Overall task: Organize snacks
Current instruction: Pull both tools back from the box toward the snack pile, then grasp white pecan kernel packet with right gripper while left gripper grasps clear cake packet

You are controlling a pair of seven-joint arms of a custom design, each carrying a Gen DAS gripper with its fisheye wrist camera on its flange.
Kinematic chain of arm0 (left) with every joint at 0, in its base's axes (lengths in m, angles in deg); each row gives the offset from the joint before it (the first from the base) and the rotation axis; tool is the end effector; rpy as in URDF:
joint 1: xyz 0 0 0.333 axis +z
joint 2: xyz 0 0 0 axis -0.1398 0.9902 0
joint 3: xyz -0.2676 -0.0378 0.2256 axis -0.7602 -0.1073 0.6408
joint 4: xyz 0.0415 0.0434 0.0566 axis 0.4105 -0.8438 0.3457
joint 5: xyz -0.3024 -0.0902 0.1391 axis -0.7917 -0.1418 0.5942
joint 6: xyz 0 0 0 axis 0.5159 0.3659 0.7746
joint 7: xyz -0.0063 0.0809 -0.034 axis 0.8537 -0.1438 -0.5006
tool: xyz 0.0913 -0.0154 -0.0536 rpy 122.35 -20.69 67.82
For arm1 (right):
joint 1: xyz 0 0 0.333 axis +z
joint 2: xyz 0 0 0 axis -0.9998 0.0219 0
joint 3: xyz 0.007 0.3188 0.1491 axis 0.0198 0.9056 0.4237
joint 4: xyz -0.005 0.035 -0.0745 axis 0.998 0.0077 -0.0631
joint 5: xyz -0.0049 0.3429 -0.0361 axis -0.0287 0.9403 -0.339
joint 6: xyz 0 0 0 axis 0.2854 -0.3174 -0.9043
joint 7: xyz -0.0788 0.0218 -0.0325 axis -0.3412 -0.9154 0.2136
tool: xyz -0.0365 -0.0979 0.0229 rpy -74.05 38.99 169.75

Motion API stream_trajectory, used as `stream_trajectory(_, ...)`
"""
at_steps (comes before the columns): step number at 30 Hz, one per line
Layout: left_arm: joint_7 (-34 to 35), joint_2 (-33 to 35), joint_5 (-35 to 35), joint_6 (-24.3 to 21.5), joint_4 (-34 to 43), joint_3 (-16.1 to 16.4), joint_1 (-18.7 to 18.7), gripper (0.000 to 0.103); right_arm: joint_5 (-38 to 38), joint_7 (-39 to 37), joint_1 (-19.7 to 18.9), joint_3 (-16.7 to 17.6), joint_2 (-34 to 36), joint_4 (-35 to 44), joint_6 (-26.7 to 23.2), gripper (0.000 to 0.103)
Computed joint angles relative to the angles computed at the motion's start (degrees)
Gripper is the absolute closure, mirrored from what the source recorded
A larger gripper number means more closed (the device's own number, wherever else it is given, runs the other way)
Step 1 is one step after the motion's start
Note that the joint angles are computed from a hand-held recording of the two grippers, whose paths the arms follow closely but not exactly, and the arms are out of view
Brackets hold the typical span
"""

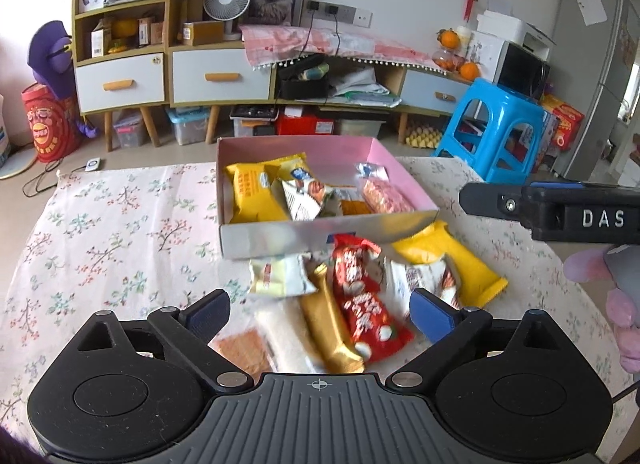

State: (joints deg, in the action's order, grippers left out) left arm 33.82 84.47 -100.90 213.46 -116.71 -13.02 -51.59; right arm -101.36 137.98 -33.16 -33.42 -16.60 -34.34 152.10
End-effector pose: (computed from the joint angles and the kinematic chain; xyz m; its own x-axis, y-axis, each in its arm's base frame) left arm 0.5706 -0.3125 0.3455 -0.1941 -0.9706 0.1424 -0.6579 0.0211 -0.7528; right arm 0.5879 0.4885 0.3819 0.2128 -0.9727 -0.0923 -0.5635 -0.0450 -0.8249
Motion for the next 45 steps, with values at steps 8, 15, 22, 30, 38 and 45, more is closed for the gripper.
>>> stream_trajectory(8,0.6,-1.2,0.1,6.8,-5.6,-8.9,8.1,0.005,0.1,0.3,6.4,-6.7,0.2,-8.1,7.8,0.009)
stream_trajectory(15,2.1,-0.7,-0.3,8.4,-7.6,-13.0,11.5,0.005,0.2,-7.8,8.9,-7.8,-0.2,-13.6,10.8,0.009)
stream_trajectory(22,1.2,0.6,1.0,8.4,-6.8,-15.9,13.7,0.006,2.1,-14.5,11.4,-10.5,0.1,-16.6,13.8,0.009)
stream_trajectory(30,-3.6,2.8,-2.3,4.0,-2.5,-13.3,11.4,0.014,1.9,-25.8,6.5,-6.2,1.2,-13.3,16.0,0.01)
stream_trajectory(38,-10.5,5.3,-2.9,-2.6,2.0,-3.1,3.3,0.033,1.1,-42.3,-3.0,7.3,1.6,-6.0,5.9,0.011)
stream_trajectory(45,-14.8,6.1,1.9,-5.1,3.4,0.6,1.6,0.049,4.9,-47.8,-4.9,9.3,4.8,0.5,0.6,0.015)
